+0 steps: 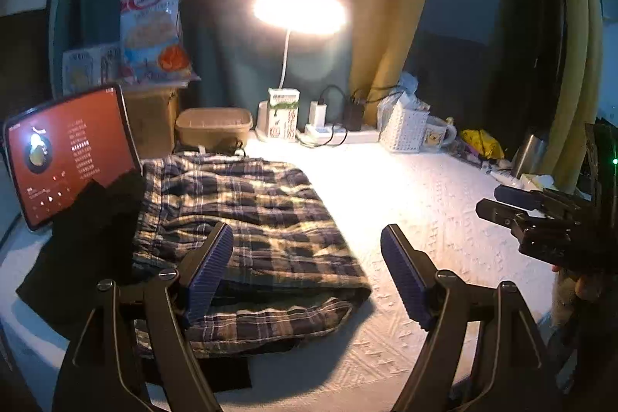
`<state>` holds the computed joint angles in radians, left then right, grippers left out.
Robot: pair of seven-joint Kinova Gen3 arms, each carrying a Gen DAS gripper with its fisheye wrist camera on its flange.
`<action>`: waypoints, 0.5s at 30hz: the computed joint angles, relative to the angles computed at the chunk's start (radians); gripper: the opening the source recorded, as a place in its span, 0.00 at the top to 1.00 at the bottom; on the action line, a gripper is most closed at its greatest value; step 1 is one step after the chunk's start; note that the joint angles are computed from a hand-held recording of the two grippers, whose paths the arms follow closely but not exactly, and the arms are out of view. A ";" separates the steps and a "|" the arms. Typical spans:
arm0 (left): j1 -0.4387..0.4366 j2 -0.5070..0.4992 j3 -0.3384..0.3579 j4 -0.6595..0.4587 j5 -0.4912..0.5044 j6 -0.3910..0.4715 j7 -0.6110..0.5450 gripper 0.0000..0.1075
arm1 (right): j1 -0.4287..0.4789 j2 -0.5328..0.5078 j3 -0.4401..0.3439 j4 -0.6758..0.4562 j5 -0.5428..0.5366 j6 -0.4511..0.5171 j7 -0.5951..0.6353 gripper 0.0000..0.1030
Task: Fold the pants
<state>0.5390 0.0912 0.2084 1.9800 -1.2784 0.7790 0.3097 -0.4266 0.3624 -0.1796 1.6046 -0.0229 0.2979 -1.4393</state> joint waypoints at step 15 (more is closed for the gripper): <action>0.110 -0.016 0.079 -0.042 -0.137 0.165 0.063 0.17 | 0.145 -0.240 -0.087 0.211 -0.119 -0.156 0.077 0.32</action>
<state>0.6494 0.0752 0.2871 1.9381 -1.4150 0.9441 0.3732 -0.2812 0.1228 -0.2662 1.8159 -0.1419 0.1420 -1.3622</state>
